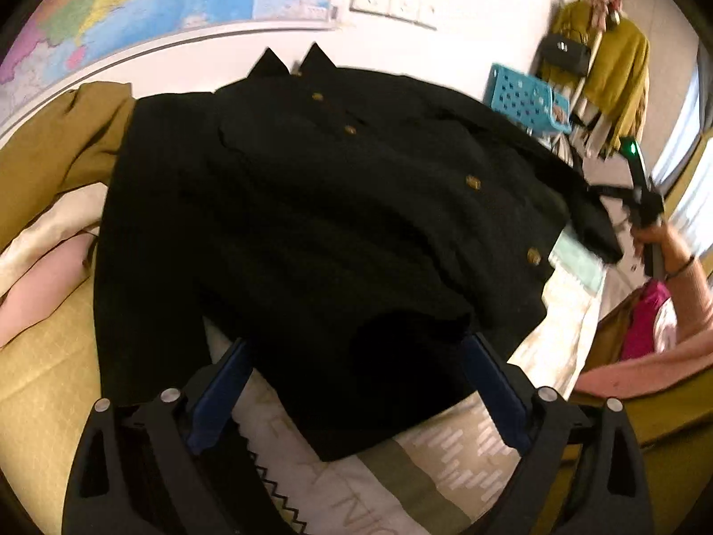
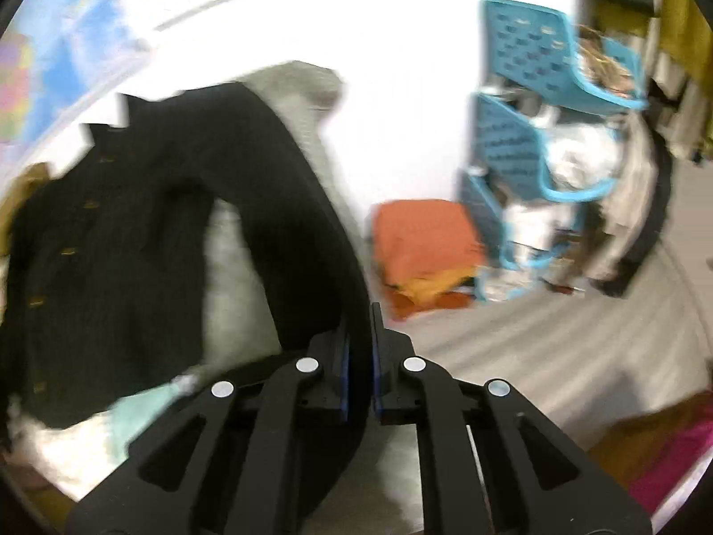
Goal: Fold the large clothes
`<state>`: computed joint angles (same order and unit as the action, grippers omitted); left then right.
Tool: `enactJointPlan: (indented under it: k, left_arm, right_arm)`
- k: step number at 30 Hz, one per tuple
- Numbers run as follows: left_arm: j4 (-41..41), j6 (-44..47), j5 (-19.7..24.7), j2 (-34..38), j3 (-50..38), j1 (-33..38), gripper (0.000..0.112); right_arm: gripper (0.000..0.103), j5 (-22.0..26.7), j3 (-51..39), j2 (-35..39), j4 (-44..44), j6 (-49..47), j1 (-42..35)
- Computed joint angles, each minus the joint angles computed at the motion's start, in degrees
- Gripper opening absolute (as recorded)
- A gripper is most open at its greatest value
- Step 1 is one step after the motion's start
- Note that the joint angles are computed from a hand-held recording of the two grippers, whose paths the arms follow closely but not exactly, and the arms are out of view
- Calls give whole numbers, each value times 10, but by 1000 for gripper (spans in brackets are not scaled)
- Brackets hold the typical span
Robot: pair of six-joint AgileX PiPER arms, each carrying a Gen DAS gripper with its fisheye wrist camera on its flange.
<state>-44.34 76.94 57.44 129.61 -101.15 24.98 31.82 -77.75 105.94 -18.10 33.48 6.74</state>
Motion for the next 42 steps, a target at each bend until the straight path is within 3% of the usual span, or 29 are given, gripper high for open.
enactJointPlan:
  k: [2,5,7,8,10,12,13,14,16,18,20,22,23,24,26,28,31,33,37,39,42]
  left_arm:
    - [21,-7,-33,-6,16,-14,93]
    - [41,-20,-86,-13,38,-32,93]
    - [58,-51,-100,-8,32,-38,89]
    - [64,-73,-98,0,18,-38,85]
    - [76,-117,-96,17,-10,-36,73]
    - [111,-188,-97,38,-46,-38,46]
    - [118,-221,-76,58,-78,-32,43]
    - [109,-231,-64,61,-87,-26,43]
    - [97,-238,-44,70,-104,-17,43]
    - [99,-236,-60,62,-86,-20,60]
    - [86,-201,-89,38,-42,-28,64]
    - [80,-171,-138,13,8,-41,63]
    - [86,-179,-160,7,20,-50,51]
    - [89,-189,-166,8,19,-53,30]
    - [105,-236,-184,11,7,-53,4]
    - [77,-251,-130,37,-53,-27,4]
    - [60,-273,-106,45,-86,0,4]
    - [65,-284,-97,45,-102,11,4]
    - [91,-289,-112,46,-104,12,4]
    - [108,-286,-117,48,-100,10,4]
    - [134,-252,-129,36,-64,5,6]
  right_arm:
    - [39,13,-6,2,8,7,2]
    - [49,-73,55,-67,-3,-12,22]
    - [50,-126,75,-89,92,-121,34]
    - [50,-129,65,-79,149,-178,49]
    - [53,-89,18,-37,264,-293,47]
    - [56,-44,-39,23,329,-365,34]
    - [56,-11,-72,57,374,-400,24]
    - [57,11,-98,83,397,-411,20]
    - [67,-2,-117,106,414,-430,20]
    - [78,-3,-133,120,448,-449,12]
    - [84,-1,-140,129,496,-486,4]
    - [66,-5,-143,134,504,-503,10]
    - [23,13,-149,137,530,-534,7]
    - [7,48,-161,147,579,-576,-1]
    - [6,67,-152,141,639,-625,-12]
    - [6,84,-106,106,749,-705,-33]
    - [5,88,15,2,904,-843,-67]
    - [5,80,95,-89,946,-883,-87]
    - [5,62,156,-149,919,-862,-94]
    - [5,29,154,-125,837,-779,-75]
    - [11,20,102,-56,666,-633,-32]
